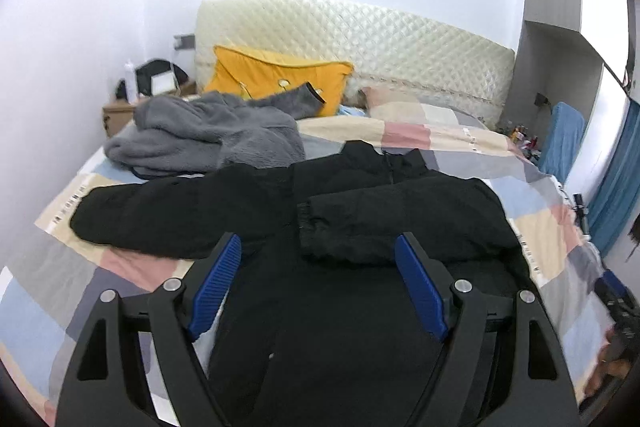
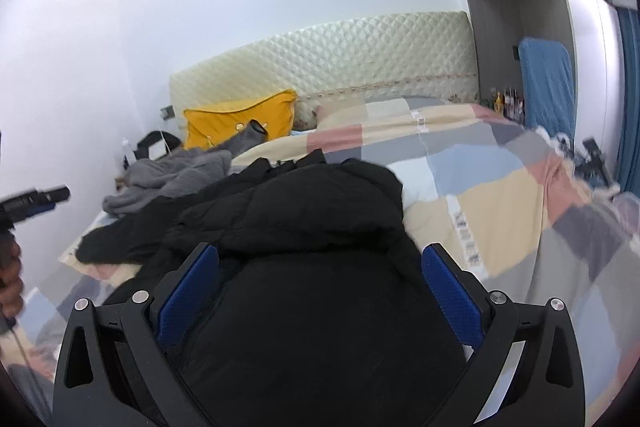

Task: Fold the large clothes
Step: 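Open the left tool and release the folded sleeve, then move the left tool to the other sleeve cuff and grasp it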

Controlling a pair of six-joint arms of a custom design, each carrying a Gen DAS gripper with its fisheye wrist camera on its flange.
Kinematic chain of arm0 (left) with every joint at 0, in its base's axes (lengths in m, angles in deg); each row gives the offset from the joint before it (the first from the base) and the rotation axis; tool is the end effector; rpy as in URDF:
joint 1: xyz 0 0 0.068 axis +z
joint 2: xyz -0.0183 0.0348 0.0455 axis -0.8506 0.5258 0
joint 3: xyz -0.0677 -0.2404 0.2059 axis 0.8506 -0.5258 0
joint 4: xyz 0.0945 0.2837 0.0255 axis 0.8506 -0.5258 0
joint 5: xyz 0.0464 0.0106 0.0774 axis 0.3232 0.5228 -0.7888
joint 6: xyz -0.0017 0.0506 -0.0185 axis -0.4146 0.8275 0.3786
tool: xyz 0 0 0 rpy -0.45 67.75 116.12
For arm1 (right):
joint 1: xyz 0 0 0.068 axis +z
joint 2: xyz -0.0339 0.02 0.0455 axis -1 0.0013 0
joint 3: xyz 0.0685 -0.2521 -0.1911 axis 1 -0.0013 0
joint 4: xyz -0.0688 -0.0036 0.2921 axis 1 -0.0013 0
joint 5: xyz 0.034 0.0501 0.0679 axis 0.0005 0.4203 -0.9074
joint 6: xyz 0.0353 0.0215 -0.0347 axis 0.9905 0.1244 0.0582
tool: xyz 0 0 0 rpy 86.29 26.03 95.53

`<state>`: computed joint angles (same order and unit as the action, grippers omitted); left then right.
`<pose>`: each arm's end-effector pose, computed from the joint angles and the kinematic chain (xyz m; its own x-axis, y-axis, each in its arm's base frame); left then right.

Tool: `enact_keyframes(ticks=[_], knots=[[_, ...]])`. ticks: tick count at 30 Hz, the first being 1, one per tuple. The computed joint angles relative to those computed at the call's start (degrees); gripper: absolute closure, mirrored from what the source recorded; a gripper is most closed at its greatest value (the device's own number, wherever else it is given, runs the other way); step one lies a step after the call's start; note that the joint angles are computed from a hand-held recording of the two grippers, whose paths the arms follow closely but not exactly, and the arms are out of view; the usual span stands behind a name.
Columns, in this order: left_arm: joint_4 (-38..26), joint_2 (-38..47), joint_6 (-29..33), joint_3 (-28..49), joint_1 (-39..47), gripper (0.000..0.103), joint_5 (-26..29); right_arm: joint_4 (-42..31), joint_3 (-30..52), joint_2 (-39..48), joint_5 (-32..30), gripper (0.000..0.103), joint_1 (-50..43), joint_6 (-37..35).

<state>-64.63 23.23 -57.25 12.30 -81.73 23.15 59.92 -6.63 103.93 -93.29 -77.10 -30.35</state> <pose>0.2402 -0.0855 0.3031 -0.5032 -0.1987 -0.8410 -0.2460 0.9659 -0.0810 0.2598 0.0663 0.2576 -0.4794 0.0470 -0.8763 -0.3184 0.9212 0.2236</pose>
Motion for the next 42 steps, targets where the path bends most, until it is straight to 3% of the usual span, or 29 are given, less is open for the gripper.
enact_keyframes(ticks=[4, 7, 11, 14, 17, 20, 23, 26, 31, 36, 42], knots=[[1.84, -2.28, 0.84, -4.40, 0.46, 0.024, -1.27, -0.29, -4.75, -5.56, 1.01, 0.001, 2.93, 1.46], [1.98, -3.42, 1.35, -6.03, 4.33, 0.024, 3.43, 1.56, -6.27, -6.16, 4.48, 0.001, 6.07, -0.55], [0.95, -4.86, 2.95, -5.64, 10.71, 0.024, 8.95, 4.29, -6.31, -3.75, 4.67, 0.001, 6.19, 0.59], [-0.48, -5.88, 7.47, -3.40, 16.83, 0.024, 12.97, 6.27, -6.80, -2.66, 5.00, 0.001, 5.82, 1.23], [-1.86, -5.82, 12.46, -0.44, 21.04, 0.024, 13.33, 6.64, -6.70, -2.10, 4.74, 0.001, 5.63, 1.93], [-3.19, -4.93, 17.05, 3.23, 27.90, 0.024, 18.48, 6.73, -6.64, -2.07, 5.45, 0.001, 6.14, 2.14], [-5.58, -2.28, 22.46, 8.12, 34.88, 0.024, 23.39, 6.92, -6.23, -1.10, 7.64, 0.001, 7.89, 1.85], [-4.67, -0.98, 26.01, 10.62, 40.10, 0.023, 24.01, 7.08, -5.88, 0.02, 9.50, 0.001, 9.53, 1.05], [-1.95, 3.35, 30.29, 12.47, 48.96, 0.021, 29.53, 7.06, -4.32, 2.85, 12.07, 0.001, 11.91, 2.60], [2.66, 10.96, 28.36, 10.35, 58.28, 0.018, 38.37, 5.51, -2.60, 4.51, 17.01, 0.001, 14.68, 1.23], [8.85, 25.27, 25.54, 9.19, 66.04, 0.018, 42.52, 3.13, 0.12, 7.64, 19.53, 0.001, 16.71, 1.82]])
